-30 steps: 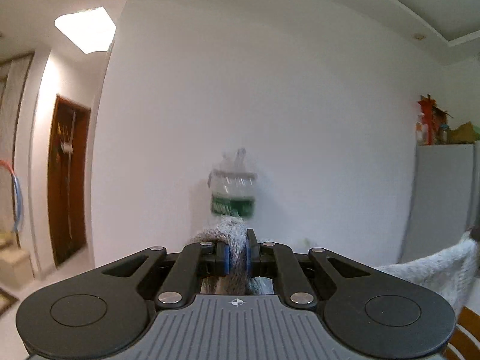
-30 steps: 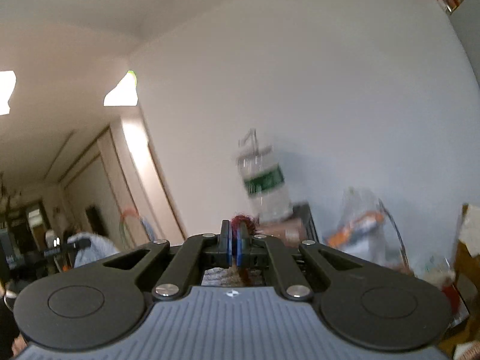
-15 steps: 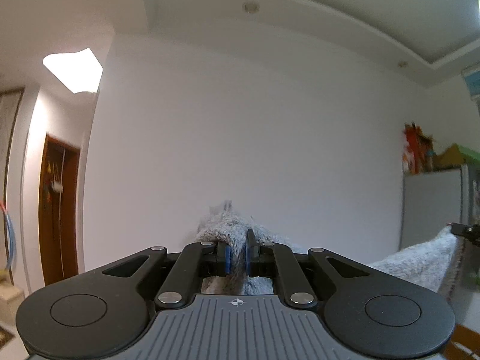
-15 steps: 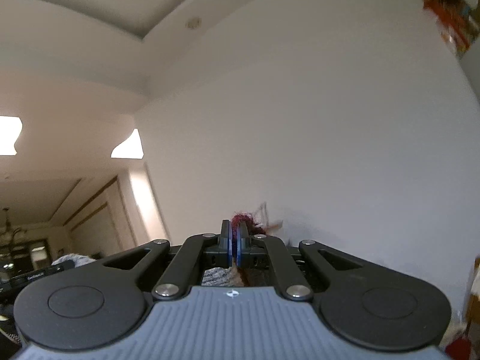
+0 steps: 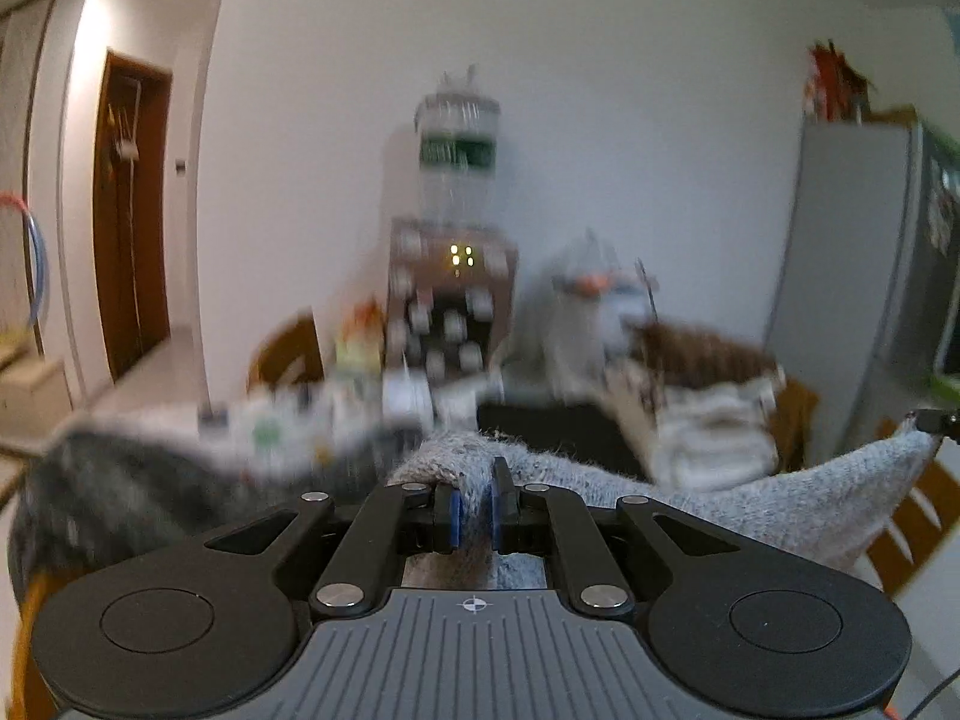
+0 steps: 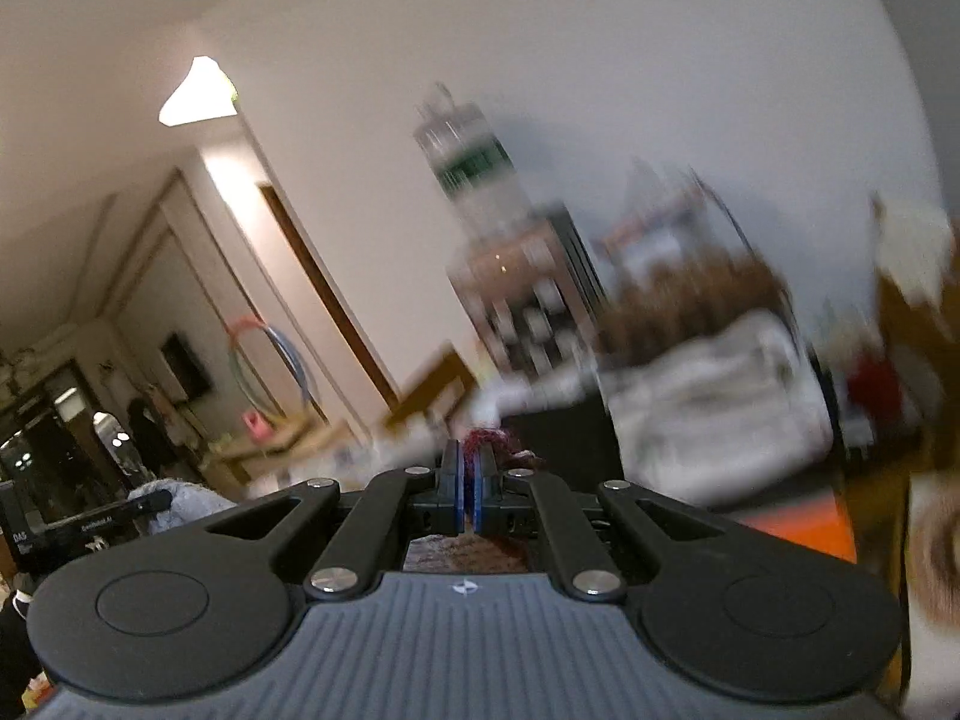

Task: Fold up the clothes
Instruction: 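Grasp the cardigan edges with both grippers and lift it up to shake out, then lay the cardigan flat on the table and open both grippers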

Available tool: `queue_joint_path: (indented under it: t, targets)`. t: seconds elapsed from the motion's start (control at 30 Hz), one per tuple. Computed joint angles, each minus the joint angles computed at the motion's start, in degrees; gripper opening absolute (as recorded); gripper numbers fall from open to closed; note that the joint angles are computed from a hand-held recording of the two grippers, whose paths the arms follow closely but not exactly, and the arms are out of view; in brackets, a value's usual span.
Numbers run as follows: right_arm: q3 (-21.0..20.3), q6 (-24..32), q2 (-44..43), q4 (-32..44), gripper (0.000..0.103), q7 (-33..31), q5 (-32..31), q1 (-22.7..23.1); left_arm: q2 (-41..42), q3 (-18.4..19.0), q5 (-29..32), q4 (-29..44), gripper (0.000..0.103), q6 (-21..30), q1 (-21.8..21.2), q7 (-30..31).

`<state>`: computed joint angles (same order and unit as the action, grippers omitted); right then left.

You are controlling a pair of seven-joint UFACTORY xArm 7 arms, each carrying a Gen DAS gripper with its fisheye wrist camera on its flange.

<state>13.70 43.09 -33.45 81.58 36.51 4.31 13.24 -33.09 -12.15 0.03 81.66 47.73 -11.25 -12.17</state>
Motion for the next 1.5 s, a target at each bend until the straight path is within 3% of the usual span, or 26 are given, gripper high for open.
queue_joint_path:
  t: [0.13, 0.2, 0.43, 0.63, 0.8, 1.03, 1.13, 1.17, 1.27, 1.37, 1.5]
  targets:
    - [6.2, 5.7, -16.1, -15.5, 0.004, 11.6, 0.4, -1.1, -13.4, 1.0, -2.0, -14.2, 0.011, 2.8, -3.8, 2.6]
    - [8.3, 10.8, -22.6, -18.9, 0.004, 15.6, 0.6, -0.8, -18.6, 0.0, -3.2, -16.1, 0.011, 7.0, -5.2, 2.6]
    - [16.0, 28.8, -35.6, -20.5, 0.004, 23.2, 3.8, 1.6, -33.5, -3.0, -6.4, -21.5, 0.011, 20.1, -8.3, 4.0]
    - [21.5, 38.9, -40.5, -21.6, 0.004, 25.9, 8.3, 2.5, -42.3, -5.5, -9.9, -27.1, 0.011, 29.9, -9.1, 2.9]
    - [25.9, 41.9, -42.0, -24.0, 0.004, 26.3, 10.7, 2.4, -47.4, -6.8, -11.7, -32.6, 0.011, 34.5, -9.3, 2.3]
    - [27.9, 44.1, -40.1, -25.9, 0.007, 26.4, 11.5, 2.7, -52.5, -6.5, -13.9, -35.6, 0.014, 38.7, -9.2, 1.4]
    - [27.8, 45.9, -39.3, -23.4, 0.01, 27.1, 10.1, 1.8, -53.7, -5.5, -14.4, -34.4, 0.022, 39.4, -7.5, 0.0]
    - [27.5, 46.5, -39.3, -22.4, 0.015, 27.3, 9.6, 1.2, -54.1, -5.1, -14.5, -34.0, 0.029, 39.7, -6.9, -0.5]
    - [25.6, 46.8, -38.9, -20.1, 0.03, 25.6, 7.8, 0.0, -52.9, -3.7, -14.6, -32.8, 0.041, 37.6, -3.9, -2.1]
    - [23.5, 44.9, -38.2, -19.7, 0.033, 22.7, 6.7, -0.8, -51.1, -3.1, -14.3, -32.7, 0.05, 34.8, -1.3, -3.7]
    - [20.4, 39.7, -37.0, -23.1, 0.035, 18.7, 6.0, -0.6, -47.7, -4.0, -13.1, -35.3, 0.055, 28.9, 2.4, -7.2]
